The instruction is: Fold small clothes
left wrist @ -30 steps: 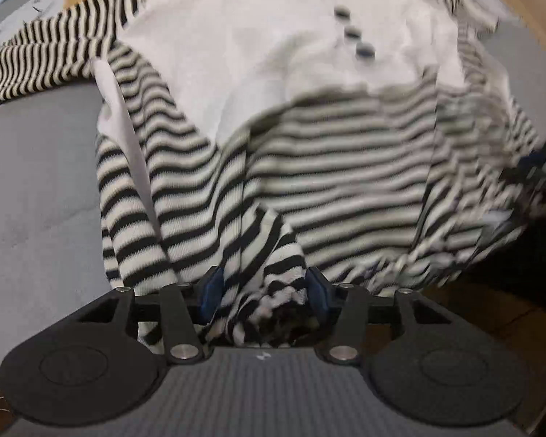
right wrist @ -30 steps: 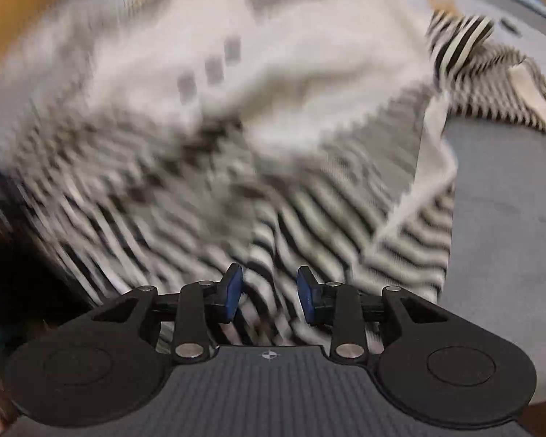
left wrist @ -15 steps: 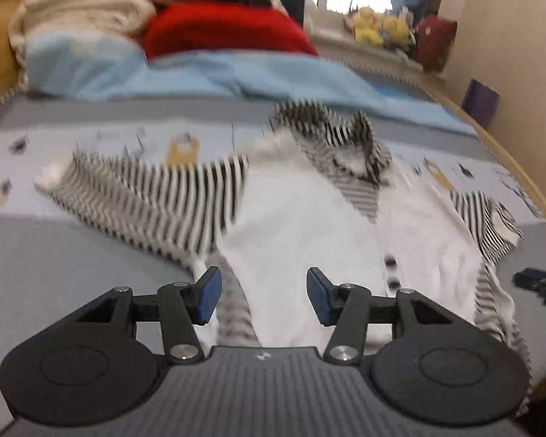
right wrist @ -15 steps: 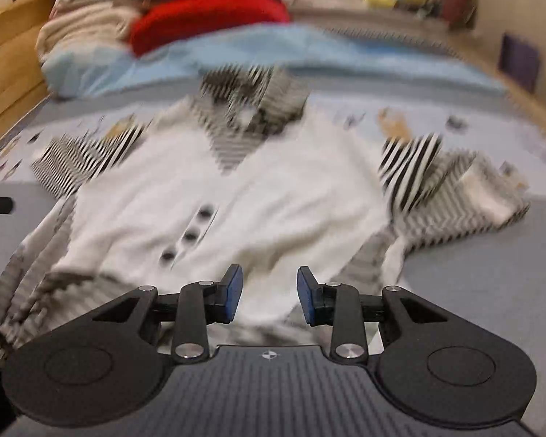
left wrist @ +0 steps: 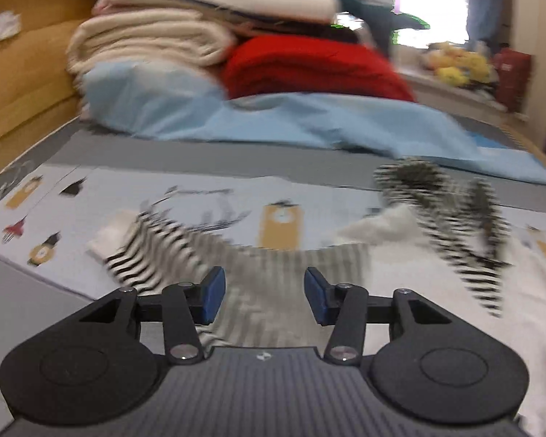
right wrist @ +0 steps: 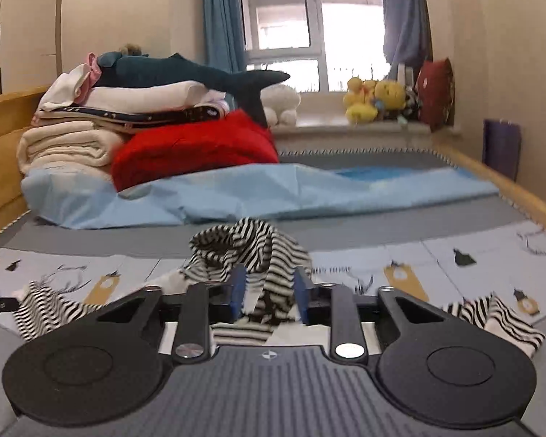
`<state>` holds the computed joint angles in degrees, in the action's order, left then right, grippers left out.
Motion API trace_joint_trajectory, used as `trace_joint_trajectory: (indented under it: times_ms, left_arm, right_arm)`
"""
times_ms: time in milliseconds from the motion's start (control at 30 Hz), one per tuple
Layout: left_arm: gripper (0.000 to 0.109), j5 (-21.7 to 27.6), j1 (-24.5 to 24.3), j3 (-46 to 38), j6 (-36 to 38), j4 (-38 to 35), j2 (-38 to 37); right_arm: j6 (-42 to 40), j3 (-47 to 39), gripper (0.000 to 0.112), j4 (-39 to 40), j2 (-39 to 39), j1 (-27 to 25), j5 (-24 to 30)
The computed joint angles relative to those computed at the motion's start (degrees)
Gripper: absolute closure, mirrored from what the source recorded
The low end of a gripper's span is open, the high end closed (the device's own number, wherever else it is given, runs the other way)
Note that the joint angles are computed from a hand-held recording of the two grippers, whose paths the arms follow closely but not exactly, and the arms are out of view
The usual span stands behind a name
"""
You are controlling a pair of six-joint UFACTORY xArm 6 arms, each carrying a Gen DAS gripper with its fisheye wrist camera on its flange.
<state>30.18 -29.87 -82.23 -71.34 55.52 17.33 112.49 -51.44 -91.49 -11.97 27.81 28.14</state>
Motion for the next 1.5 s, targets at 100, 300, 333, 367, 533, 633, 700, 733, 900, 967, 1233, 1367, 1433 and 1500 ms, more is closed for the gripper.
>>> trace_joint_trajectory:
  times_ms: [100, 300, 333, 367, 533, 633, 700, 733, 900, 967, 1233, 1367, 1433, 1500]
  left_arm:
    - [0.060, 0.99, 3.65, 1.36, -5.78, 3.53, 0.82]
    - [0.060, -10.13, 12.99, 2.84, -12.98, 2.41, 4.02]
    - [0.060, -10.78, 13.98, 2.81, -13.59, 2.34, 4.47]
    - [0.060, -10.10, 14.64, 2.35, -13.57, 2.19, 5.11]
    - [0.060, -9.74, 18.13, -0.07, -15.18, -2.61, 8.30]
    - [0.060, -9.92, 19.42, -0.80, -14.72, -4.76, 9.20]
    - [0.060, -9.31, 19.93, -1.37, -13.91, -6.34, 9.94]
    - [0.060, -9.06, 20.07, -2.15, -13.34, -7.75, 10.75]
    - [0.105, -10.35, 20.25, -3.45, -7.22, -12.82, 12.77]
    - [0.106, -9.31, 19.57, -4.15, -6.95, -11.84, 12.37]
    - [0.106, -7.41, 13.68, -2.86, -10.27, -5.15, 1.93]
    - [0.106, -6.06, 7.45, -2.06, -14.07, -2.51, -2.69]
    - [0.106, -7.25, 3.71, -2.99, -15.96, -1.40, -2.59]
    - [0.106, -9.61, 0.20, -6.36, -13.67, -3.23, 0.25]
  right_arm:
    - [7.17, -0.99, 0.089, -6.31, 3.89, 0.58, 1.47]
    - [1.37, -6.84, 0.089, -1.13, 11.86, 0.06, -4.52]
    - [0.21, -7.94, 0.089, -1.35, 13.20, 0.33, -4.57]
    - [-0.65, -9.14, 0.089, -1.35, 14.63, 0.14, -5.84]
    - [-3.52, -11.91, 0.089, 1.32, 18.39, -0.93, -11.09]
    - [-4.46, -12.28, 0.089, 3.11, 19.34, -1.03, -12.25]
    - [-6.99, -12.53, 0.089, 6.02, 20.00, -0.90, -11.89]
    - [-8.36, -12.62, 0.089, 7.62, 20.35, -0.87, -11.79]
    - [-11.07, -12.68, 0.089, 11.55, 21.71, -1.32, -13.11]
    - [-12.22, -12.57, 0.088, 12.67, 21.86, -1.30, -12.92]
    - [-15.68, -11.05, 0.101, 18.23, 21.31, -3.03, -16.25]
    - [-15.98, -9.94, 0.101, 21.26, 20.35, -3.76, -16.23]
    - [-15.22, -9.44, 0.102, 21.90, 19.81, -4.24, -16.34]
    - [-13.85, -8.84, 0.102, 21.83, 19.12, -4.69, -15.78]
